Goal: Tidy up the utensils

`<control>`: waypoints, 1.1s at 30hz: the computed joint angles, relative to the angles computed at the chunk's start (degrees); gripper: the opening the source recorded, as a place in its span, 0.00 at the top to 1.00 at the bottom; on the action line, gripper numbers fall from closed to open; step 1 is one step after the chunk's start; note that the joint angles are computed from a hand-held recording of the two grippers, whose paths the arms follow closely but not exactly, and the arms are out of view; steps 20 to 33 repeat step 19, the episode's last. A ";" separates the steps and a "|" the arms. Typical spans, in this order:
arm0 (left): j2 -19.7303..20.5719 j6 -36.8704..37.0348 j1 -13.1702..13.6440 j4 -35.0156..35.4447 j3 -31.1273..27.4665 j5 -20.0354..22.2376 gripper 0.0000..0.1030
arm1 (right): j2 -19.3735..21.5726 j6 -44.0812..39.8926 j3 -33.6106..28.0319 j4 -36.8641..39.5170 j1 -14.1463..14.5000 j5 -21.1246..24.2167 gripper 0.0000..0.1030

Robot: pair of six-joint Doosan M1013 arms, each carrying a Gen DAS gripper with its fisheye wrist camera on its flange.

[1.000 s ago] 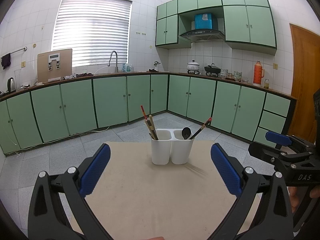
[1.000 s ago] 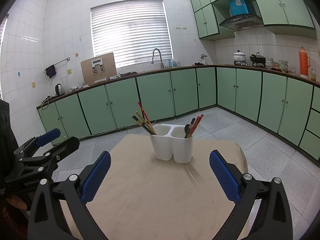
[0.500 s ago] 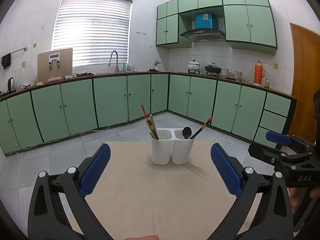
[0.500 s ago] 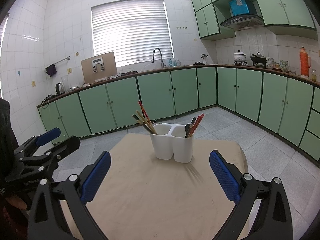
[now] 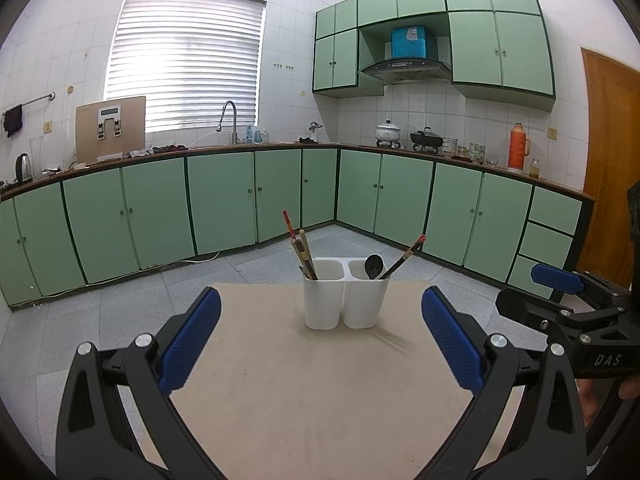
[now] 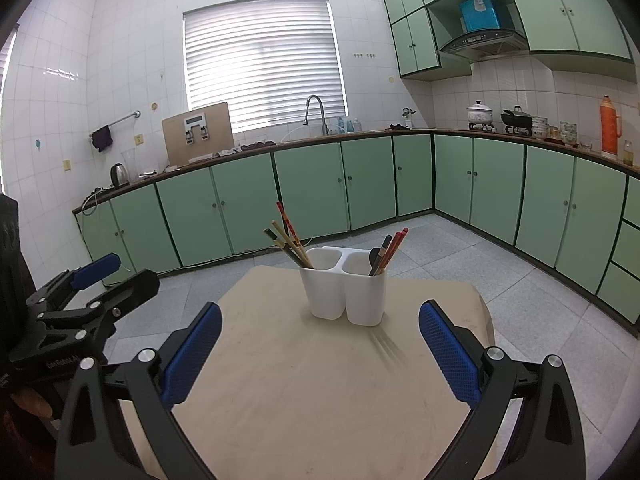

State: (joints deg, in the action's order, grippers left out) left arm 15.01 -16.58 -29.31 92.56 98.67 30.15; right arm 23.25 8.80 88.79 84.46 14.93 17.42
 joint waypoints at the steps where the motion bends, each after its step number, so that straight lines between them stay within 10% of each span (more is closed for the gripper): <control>1: 0.03 0.03 0.02 -0.09 -0.02 0.02 0.05 | -0.02 -0.07 0.07 0.07 -0.01 0.00 0.06; 33: 0.33 1.74 -0.35 -2.83 -0.65 0.33 0.05 | 0.31 1.14 -0.22 -1.35 -0.41 0.29 0.06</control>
